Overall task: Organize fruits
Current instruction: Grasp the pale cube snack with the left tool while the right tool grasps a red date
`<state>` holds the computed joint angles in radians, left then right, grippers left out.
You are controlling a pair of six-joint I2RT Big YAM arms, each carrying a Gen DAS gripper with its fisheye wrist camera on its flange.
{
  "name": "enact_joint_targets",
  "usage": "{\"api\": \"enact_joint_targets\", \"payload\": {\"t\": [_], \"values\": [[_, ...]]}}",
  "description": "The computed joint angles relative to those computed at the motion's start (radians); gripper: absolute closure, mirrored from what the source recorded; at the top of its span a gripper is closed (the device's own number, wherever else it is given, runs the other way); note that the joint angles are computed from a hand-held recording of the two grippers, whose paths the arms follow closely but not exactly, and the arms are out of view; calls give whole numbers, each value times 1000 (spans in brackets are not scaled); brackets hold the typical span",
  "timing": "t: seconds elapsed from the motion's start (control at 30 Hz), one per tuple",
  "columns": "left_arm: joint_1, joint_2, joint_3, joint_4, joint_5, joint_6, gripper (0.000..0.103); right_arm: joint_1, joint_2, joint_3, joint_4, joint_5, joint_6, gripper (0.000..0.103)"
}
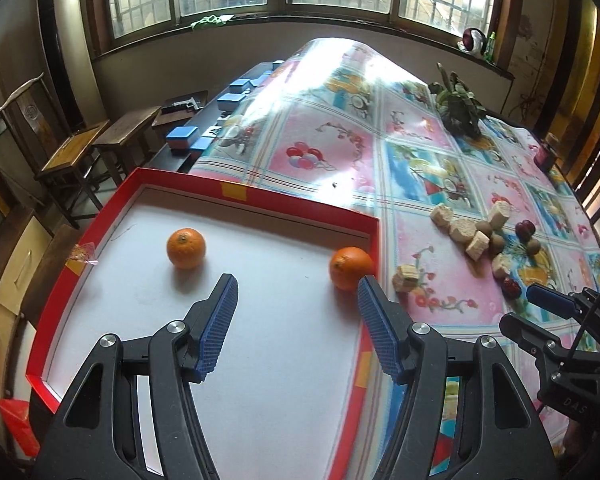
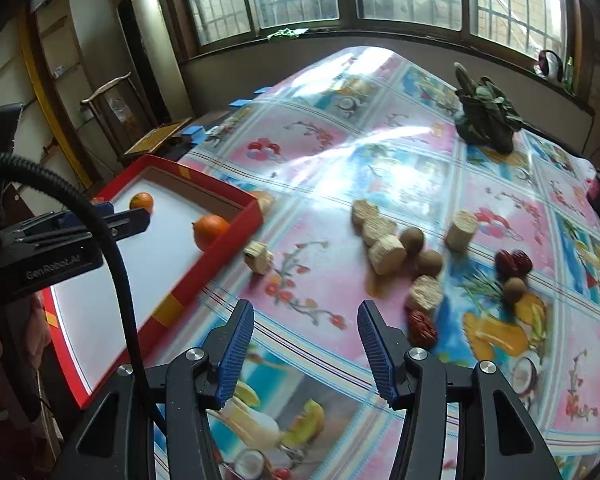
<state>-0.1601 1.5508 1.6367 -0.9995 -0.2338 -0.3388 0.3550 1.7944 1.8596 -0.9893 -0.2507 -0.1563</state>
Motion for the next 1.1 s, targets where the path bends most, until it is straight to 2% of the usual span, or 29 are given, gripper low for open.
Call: {"api": "enact_joint_targets", "payload": {"t": [0.1,0.27,0.43,0.73,0.93,1.03,1.1], "values": [[-28,12,12,-12,44,11,40,-35,-33,-54,18,21,8,51],[-66,54,52,-34,77,21,40,-94,-57,-102,28,-11,56,51],[-76,103,93,-37,123,18,40,-119,-75,-133,55,-26,65,51],[-77,200,171,-69,113,-1,40,-137,-73,-141,66,-63,48,51],[-79,231,204,-57,93,30,40,-138,-63,-139,77,-75,25,51],[-78,237,207,-60,113,56,53,-136,-52,-132,71,-76,20,51],[-74,240,204,-63,134,61,54,-136,-44,-122,63,-72,19,51]]}}
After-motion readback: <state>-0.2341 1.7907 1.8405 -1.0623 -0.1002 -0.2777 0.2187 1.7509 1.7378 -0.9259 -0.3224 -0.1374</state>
